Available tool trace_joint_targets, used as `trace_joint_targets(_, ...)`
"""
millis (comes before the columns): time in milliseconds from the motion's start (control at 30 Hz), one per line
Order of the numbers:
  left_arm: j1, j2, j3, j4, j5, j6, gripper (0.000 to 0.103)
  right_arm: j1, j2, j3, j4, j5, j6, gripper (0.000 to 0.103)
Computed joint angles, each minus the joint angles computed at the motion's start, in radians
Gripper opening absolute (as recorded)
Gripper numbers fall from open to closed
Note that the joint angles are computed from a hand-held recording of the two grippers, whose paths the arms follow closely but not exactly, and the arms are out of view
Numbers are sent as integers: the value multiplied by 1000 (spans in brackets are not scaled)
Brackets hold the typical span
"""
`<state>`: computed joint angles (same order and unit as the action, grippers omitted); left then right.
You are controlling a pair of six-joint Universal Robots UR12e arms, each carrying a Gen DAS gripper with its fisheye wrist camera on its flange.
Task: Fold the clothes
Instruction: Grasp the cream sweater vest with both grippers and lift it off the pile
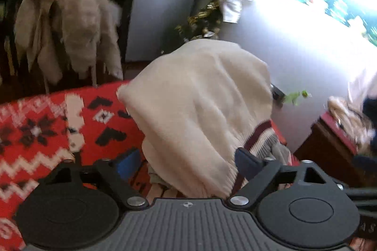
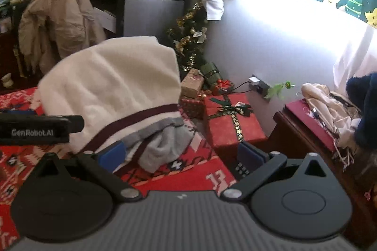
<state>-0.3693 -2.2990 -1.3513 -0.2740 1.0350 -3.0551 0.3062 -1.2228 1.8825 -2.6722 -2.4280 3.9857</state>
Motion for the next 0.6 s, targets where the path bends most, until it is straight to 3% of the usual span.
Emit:
trace_joint_targets(67, 5, -14, 15, -5, -46, -73, 67, -9, 2, 1, 0, -1, -4, 102)
trace_joint_targets(133, 1, -4, -3, 33, -31, -67, 42, -15, 1, 3, 3, -3, -4, 102)
trace_joint_targets(233, -6, 16, -36, 99, 5, -40, 19, -19, -5, 10, -13, 8, -17, 102)
trace_joint_targets(600, 45, 166, -215, 136, 66, 16, 15, 34, -48, 27, -16, -22, -1, 102)
